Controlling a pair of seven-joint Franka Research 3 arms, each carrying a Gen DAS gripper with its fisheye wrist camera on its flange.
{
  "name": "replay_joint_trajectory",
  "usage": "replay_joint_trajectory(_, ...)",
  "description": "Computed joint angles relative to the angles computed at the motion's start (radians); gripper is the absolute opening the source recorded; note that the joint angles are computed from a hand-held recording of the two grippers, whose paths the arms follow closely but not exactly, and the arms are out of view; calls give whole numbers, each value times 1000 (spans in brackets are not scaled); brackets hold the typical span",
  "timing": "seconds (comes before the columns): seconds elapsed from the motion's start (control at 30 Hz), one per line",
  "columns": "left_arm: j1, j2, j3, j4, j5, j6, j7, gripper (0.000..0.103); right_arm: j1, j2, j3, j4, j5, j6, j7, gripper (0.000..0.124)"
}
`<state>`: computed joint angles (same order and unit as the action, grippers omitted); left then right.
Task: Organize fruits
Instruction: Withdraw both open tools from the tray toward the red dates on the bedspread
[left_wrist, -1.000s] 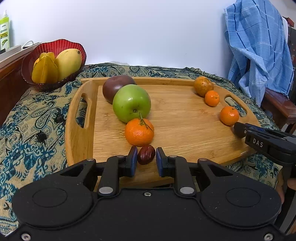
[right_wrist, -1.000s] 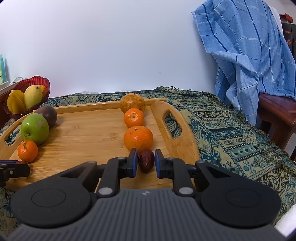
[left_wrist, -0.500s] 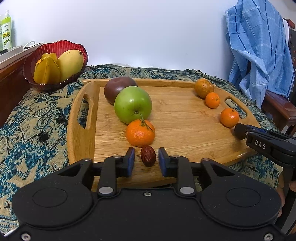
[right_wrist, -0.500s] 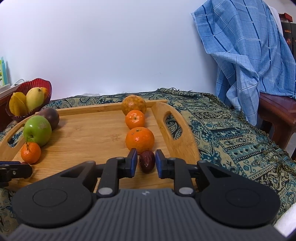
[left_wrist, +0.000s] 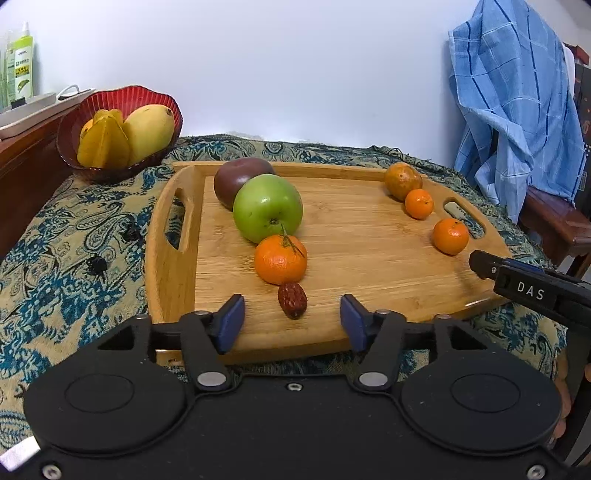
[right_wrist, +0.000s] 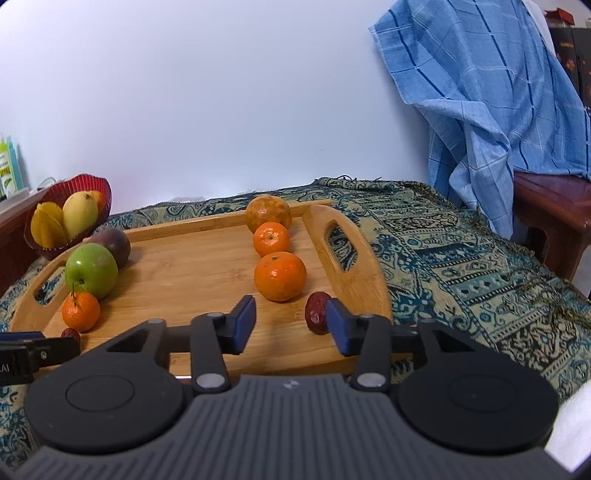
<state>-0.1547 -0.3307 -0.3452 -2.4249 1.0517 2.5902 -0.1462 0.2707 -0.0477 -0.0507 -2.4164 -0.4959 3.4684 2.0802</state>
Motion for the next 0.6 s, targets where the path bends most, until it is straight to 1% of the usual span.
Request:
replay_joint_trajectory(0.07,-4,-6,-8,-2,4,-13,-2,64,0,-7,-10,-8,-22,8,23,72)
replay_joint_trajectory(0.2,-19,-22,-28,-7,14,-50,-6,75,6,-28,-51,-26,-118,31,91,81)
replay_joint_trajectory(0.3,-36,-38,-33,-15,9,-58,5,82,18,-44,-100,-34,-243,56,181,87)
replay_joint_trajectory(0.33,-42,-42,-35,-15,4,-60,11,84,14,-52,-105,-42,-266,64,197,89)
replay_joint_trajectory(0.4,-50,-50,-41,-17,1,-66,16,86,8,-69,-117,-59,-305,79,216,89)
replay_joint_trajectory(0.47,-60,-56,-50,-17,-5,-79,25,89,-2,-87,-118,-81,-314,97,202,89)
replay_joint_trajectory(0.53,-71,-64,-60,-21,-14,-91,21,91,-14,-105,-114,-109,-298,127,160,92)
replay_joint_trajectory(0.6,-83,-72,-64,-28,-26,-86,16,93,-19,-122,-124,-133,-311,157,143,94)
